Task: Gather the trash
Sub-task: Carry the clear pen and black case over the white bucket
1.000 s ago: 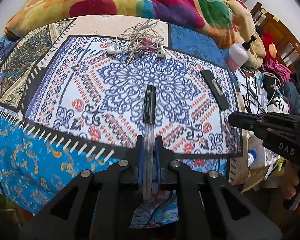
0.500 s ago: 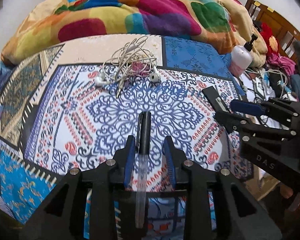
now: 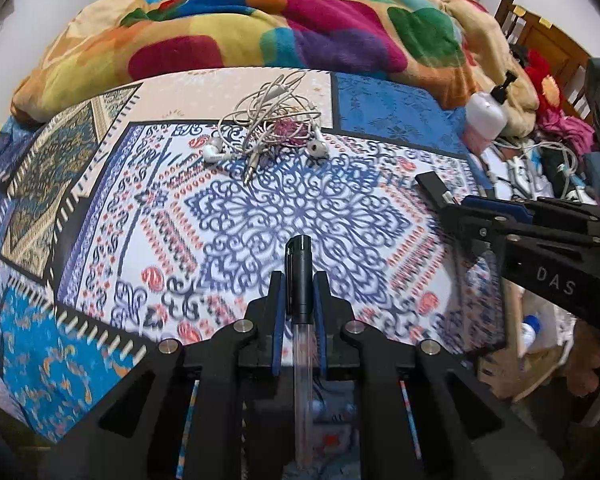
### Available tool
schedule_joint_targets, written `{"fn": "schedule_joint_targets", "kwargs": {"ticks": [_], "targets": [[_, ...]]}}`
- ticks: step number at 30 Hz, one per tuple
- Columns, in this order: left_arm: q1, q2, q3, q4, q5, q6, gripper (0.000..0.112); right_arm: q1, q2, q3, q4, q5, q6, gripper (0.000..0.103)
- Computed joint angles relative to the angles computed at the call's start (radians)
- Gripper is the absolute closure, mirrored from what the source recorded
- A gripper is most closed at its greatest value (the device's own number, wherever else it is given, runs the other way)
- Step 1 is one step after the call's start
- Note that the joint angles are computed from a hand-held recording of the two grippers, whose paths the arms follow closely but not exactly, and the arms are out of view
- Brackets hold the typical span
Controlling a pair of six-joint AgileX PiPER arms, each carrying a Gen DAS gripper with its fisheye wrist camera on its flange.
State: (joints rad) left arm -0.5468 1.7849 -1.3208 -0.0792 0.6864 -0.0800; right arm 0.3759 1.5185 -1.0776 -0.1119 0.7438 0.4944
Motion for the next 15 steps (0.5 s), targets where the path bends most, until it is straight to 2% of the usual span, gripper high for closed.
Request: {"fn": "schedule_joint_targets", "kwargs": {"ticks": [8,15], "targets": [[-0.009,-0.178,0.067,0.043,0.022,-0.089,0.1,0.102,-0.112,-0.015,-0.076,0.1,0.12,0.081],[-0.008,-0.368,0.103,0.103,0.082,-0.156,0.1,0.259,-0.177,-0.121,-0.198,0.227,0.26,0.081]]}}
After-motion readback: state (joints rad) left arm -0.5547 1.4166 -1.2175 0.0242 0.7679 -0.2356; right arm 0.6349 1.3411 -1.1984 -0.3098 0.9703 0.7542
